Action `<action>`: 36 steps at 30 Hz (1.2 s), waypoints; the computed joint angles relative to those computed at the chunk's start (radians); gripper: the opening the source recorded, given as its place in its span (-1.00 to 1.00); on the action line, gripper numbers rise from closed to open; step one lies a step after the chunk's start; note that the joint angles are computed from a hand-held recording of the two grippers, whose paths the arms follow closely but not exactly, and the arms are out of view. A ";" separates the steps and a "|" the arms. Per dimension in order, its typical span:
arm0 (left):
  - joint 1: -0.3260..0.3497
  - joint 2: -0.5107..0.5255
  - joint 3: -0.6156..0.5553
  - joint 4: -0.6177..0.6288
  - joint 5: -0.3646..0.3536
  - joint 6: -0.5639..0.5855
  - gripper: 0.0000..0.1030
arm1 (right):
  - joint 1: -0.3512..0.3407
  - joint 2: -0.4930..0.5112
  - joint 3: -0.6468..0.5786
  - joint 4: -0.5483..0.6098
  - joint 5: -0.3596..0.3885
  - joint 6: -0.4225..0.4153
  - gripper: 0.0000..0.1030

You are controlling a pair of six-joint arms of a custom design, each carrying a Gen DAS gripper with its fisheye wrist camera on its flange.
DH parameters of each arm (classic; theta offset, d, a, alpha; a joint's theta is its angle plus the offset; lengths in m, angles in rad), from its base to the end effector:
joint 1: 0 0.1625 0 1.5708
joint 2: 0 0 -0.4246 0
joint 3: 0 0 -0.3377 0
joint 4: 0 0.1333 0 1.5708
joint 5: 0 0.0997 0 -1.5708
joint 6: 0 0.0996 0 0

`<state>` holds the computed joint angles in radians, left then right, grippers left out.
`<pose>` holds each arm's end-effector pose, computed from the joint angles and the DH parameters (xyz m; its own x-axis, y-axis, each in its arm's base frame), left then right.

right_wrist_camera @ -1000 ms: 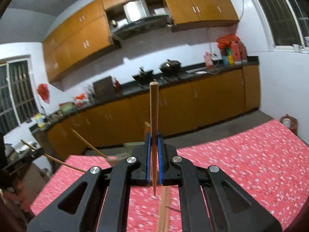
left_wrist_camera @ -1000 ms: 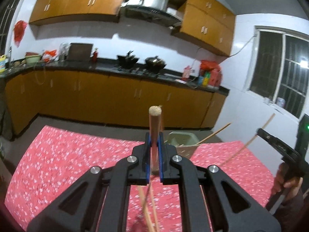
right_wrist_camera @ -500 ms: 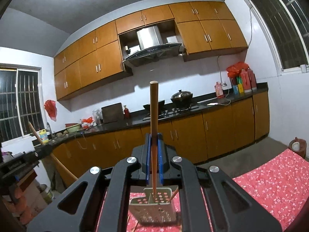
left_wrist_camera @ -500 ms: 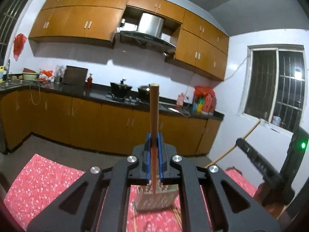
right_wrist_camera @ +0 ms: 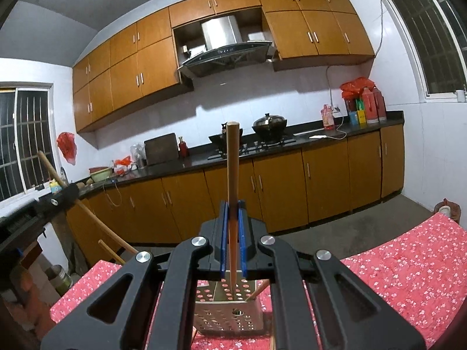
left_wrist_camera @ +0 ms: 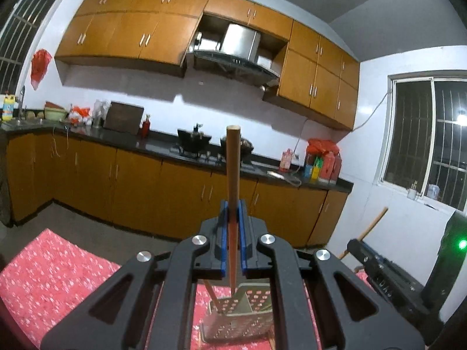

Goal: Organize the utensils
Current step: 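Drop the chopsticks into the holder by opening both grippers, then move both grippers back to the table and grasp a chopstick with the right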

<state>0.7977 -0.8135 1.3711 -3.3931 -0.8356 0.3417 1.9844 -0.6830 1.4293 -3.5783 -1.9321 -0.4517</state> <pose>-0.3308 -0.6255 0.3652 -0.8505 0.1290 -0.5099 0.5258 0.1830 -0.8307 0.3697 -0.5983 0.2678 -0.8389 -0.1827 0.5126 -0.5431 0.2215 -0.8099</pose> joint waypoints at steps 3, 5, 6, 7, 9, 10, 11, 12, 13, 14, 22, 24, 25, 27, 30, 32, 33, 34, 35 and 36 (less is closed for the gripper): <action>0.019 0.012 -0.011 0.057 -0.004 -0.029 -0.84 | 0.001 0.006 -0.006 0.030 -0.009 -0.006 -0.85; 0.028 0.014 -0.010 0.096 -0.006 -0.058 -0.85 | 0.001 0.002 0.004 0.035 -0.006 -0.004 -0.84; 0.030 0.015 -0.008 0.097 -0.004 -0.060 -0.83 | 0.003 0.000 0.007 0.041 -0.007 -0.004 -0.81; 0.032 0.015 -0.006 0.100 -0.003 -0.063 -0.78 | 0.003 -0.002 0.010 0.042 -0.008 -0.004 -0.69; 0.035 0.013 -0.001 0.102 -0.001 -0.073 -0.61 | 0.006 -0.007 0.016 0.039 -0.012 -0.002 -0.27; 0.036 0.010 0.004 0.099 -0.001 -0.076 -0.49 | 0.007 -0.009 0.021 0.032 -0.013 0.003 -0.11; 0.036 0.007 0.007 0.096 -0.002 -0.081 -0.45 | 0.008 -0.014 0.029 0.019 -0.010 0.009 -0.10; 0.035 0.003 0.014 0.092 0.000 -0.085 -0.41 | 0.009 -0.018 0.033 0.018 -0.008 0.012 -0.10; 0.033 -0.005 0.023 0.090 0.000 -0.092 -0.36 | 0.011 -0.024 0.039 0.016 -0.007 0.015 -0.10; 0.032 -0.012 0.030 0.089 0.000 -0.097 -0.33 | 0.013 -0.031 0.046 0.013 -0.009 0.021 -0.08; -0.010 -0.123 0.199 0.008 0.106 -0.094 0.34 | 0.019 -0.092 0.166 -0.122 -0.123 -0.038 0.44; -0.013 -0.150 0.258 -0.007 0.155 -0.087 0.43 | 0.011 -0.099 0.193 -0.137 -0.193 -0.059 0.44; -0.010 -0.165 0.298 -0.007 0.196 -0.092 0.46 | 0.002 -0.103 0.209 -0.130 -0.231 -0.056 0.44; -0.002 -0.187 0.345 0.028 0.245 -0.123 0.46 | -0.022 -0.114 0.237 -0.080 -0.282 -0.022 0.38; 0.037 -0.238 0.429 0.191 0.279 -0.280 0.46 | -0.065 -0.133 0.279 0.069 -0.328 0.089 -0.05; 0.059 -0.263 0.458 0.299 0.264 -0.375 0.44 | -0.099 -0.153 0.314 0.214 -0.297 0.199 -0.33; 0.069 -0.274 0.474 0.338 0.254 -0.410 0.38 | -0.108 -0.157 0.323 0.258 -0.282 0.229 -0.45; 0.079 -0.284 0.494 0.377 0.240 -0.445 0.32 | -0.116 -0.160 0.333 0.300 -0.265 0.255 -0.55; 0.087 -0.291 0.508 0.404 0.227 -0.467 0.30 | -0.120 -0.156 0.338 0.330 -0.253 0.271 -0.57; 0.092 -0.293 0.520 0.425 0.218 -0.484 0.29 | -0.123 -0.148 0.345 0.361 -0.239 0.278 -0.60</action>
<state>0.8893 -1.1068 1.8912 -2.9681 -0.6181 -0.1423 1.8611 -0.8312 1.7741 -3.2177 -2.1712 -0.1741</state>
